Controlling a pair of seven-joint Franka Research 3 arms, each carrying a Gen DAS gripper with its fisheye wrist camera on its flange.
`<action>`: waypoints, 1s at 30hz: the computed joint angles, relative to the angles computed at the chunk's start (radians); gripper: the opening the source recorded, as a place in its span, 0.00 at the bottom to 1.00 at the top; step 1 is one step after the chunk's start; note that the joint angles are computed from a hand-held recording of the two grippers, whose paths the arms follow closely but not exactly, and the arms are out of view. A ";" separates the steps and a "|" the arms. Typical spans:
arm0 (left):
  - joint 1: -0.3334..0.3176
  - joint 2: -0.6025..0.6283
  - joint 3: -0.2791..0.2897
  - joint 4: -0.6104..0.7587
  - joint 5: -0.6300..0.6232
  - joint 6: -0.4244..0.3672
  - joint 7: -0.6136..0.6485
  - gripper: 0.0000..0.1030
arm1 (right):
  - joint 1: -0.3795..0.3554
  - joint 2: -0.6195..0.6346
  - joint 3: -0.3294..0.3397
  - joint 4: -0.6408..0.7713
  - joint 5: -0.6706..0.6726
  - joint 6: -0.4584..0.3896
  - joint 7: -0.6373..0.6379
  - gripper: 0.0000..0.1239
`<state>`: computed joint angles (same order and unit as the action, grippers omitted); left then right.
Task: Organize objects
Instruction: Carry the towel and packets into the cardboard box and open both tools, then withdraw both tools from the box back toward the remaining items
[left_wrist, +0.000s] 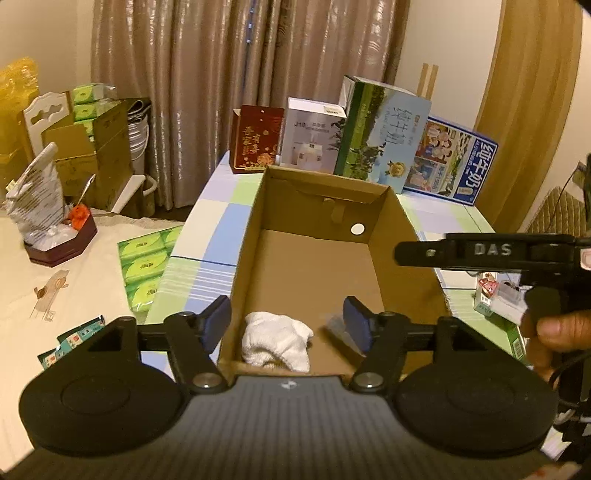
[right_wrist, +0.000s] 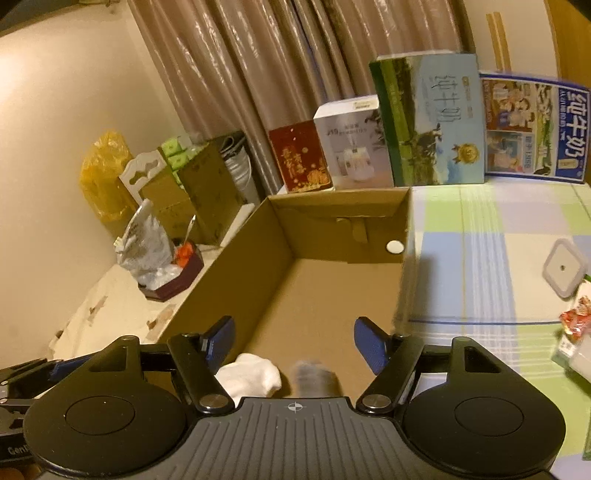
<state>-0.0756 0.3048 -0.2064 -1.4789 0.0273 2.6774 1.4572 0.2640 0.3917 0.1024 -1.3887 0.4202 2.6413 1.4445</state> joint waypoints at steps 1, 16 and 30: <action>-0.002 -0.014 0.004 -0.018 0.003 0.008 -0.016 0.66 | -0.005 -0.027 0.000 -0.037 0.009 0.014 -0.001 0.57; -0.052 -0.215 0.009 -0.256 0.036 0.048 -0.149 0.93 | -0.029 -0.451 -0.055 -0.559 -0.019 0.103 0.028 0.77; -0.114 -0.283 -0.006 -0.313 0.090 0.055 -0.241 0.99 | -0.115 -0.692 -0.063 -0.798 -0.151 0.114 0.099 0.82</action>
<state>-0.1897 0.0215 -0.2126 -1.7918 0.1172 2.7320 1.2157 0.1487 -0.2999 0.0392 -2.1870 0.2691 2.7558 1.5434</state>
